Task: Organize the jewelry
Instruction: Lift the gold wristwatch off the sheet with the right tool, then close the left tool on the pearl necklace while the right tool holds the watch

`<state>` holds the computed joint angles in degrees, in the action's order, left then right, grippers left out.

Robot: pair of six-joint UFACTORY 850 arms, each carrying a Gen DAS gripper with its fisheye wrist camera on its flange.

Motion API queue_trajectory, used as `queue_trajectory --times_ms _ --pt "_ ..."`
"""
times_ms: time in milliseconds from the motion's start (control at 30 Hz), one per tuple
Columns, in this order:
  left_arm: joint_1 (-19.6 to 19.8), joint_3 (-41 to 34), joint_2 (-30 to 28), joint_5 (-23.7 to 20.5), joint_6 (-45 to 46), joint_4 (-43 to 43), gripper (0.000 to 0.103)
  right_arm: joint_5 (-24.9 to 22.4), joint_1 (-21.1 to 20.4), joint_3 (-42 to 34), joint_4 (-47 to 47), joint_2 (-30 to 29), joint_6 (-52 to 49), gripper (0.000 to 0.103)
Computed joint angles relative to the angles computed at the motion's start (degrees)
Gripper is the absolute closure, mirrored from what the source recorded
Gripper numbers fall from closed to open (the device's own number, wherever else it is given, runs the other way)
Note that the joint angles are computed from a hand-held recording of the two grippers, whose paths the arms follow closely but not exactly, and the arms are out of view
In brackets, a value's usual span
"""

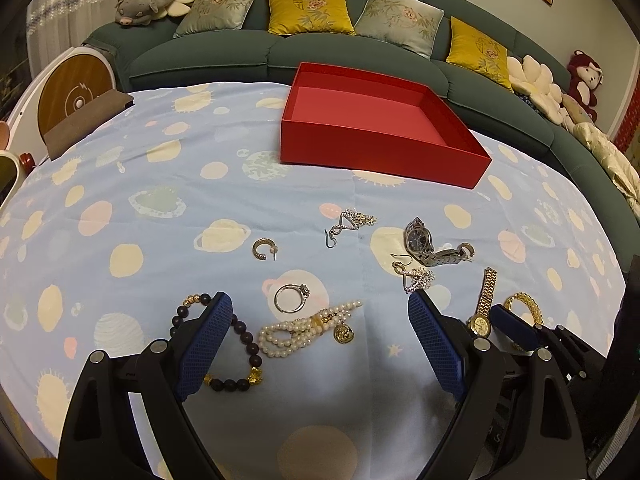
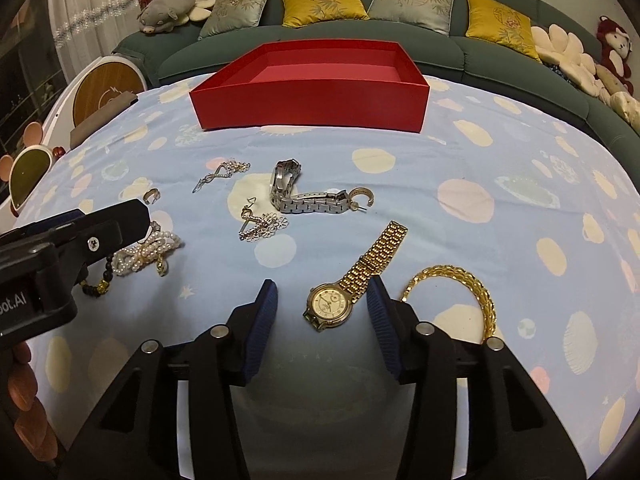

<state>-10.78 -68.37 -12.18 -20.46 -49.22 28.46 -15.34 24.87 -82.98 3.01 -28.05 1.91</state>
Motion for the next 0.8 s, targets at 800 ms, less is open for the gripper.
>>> queue_trajectory --times_ms 800 --pt "1.8 4.0 0.9 0.6 8.1 -0.8 0.016 -1.0 -3.8 5.7 37.3 7.0 -31.5 0.081"
